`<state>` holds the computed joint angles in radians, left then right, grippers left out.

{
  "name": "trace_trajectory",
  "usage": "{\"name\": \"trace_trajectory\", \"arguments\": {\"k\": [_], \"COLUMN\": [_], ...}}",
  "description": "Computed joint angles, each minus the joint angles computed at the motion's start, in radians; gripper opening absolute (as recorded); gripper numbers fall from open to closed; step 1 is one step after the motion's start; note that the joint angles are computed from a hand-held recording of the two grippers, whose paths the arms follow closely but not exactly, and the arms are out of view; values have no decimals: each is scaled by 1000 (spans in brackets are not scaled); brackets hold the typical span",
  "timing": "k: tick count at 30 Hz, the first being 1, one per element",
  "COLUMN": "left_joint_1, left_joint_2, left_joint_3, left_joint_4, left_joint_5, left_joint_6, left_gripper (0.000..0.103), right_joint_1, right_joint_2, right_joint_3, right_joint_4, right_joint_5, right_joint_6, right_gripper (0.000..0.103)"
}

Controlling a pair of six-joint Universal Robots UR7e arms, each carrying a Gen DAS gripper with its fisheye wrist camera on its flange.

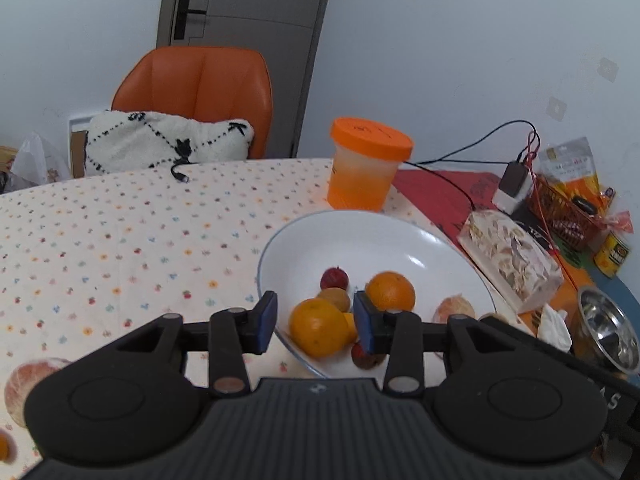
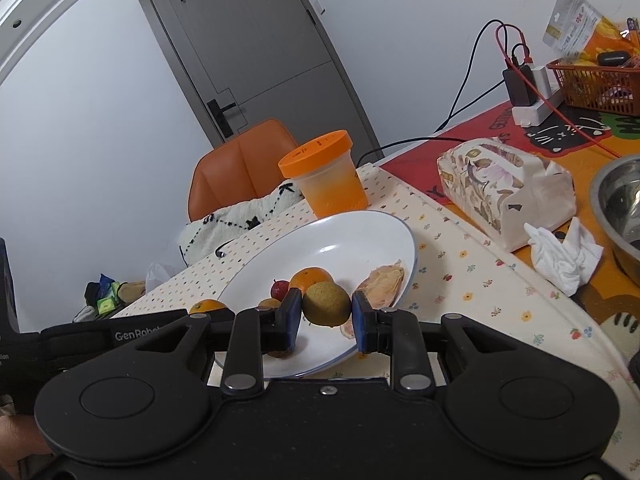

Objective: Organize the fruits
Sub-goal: 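Carry the orange with the left tool while the right tool carries the yellow-brown fruit to the plate, then open the left tool over the plate while the right tool releases its fruit there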

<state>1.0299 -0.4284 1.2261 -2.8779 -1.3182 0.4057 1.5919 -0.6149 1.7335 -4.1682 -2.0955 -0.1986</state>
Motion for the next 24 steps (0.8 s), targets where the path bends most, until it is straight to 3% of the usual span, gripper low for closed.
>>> {"name": "trace_trajectory", "arguments": {"k": [3, 11, 15, 17, 19, 21, 24], "left_joint_1": [1, 4, 9, 11, 13, 16, 21], "left_joint_2": [-1, -8, -13, -18, -22, -28, -42], "left_joint_3": [-12, -2, 4, 6, 11, 17, 30], "left_joint_4": [25, -12, -32, -32, -40, -45, -45], "left_joint_5": [5, 40, 57, 65, 72, 73, 70], "left_joint_6": [-10, 5, 4, -3, -5, -6, -8], "left_gripper": [42, 71, 79, 83, 87, 89, 90], "right_joint_1": [-5, -14, -15, -14, -10, -7, -1], "right_joint_2": [-2, 3, 10, 13, 19, 22, 20], "right_joint_3": [-2, -16, -30, -36, -42, -38, -25], "right_joint_4": [12, 48, 65, 75, 69, 52, 48], "right_joint_5": [13, 38, 47, 52, 39, 42, 41], "right_joint_6": [5, 13, 14, 13, 7, 2, -11], "right_gripper": [25, 25, 26, 33, 56, 65, 70]}}
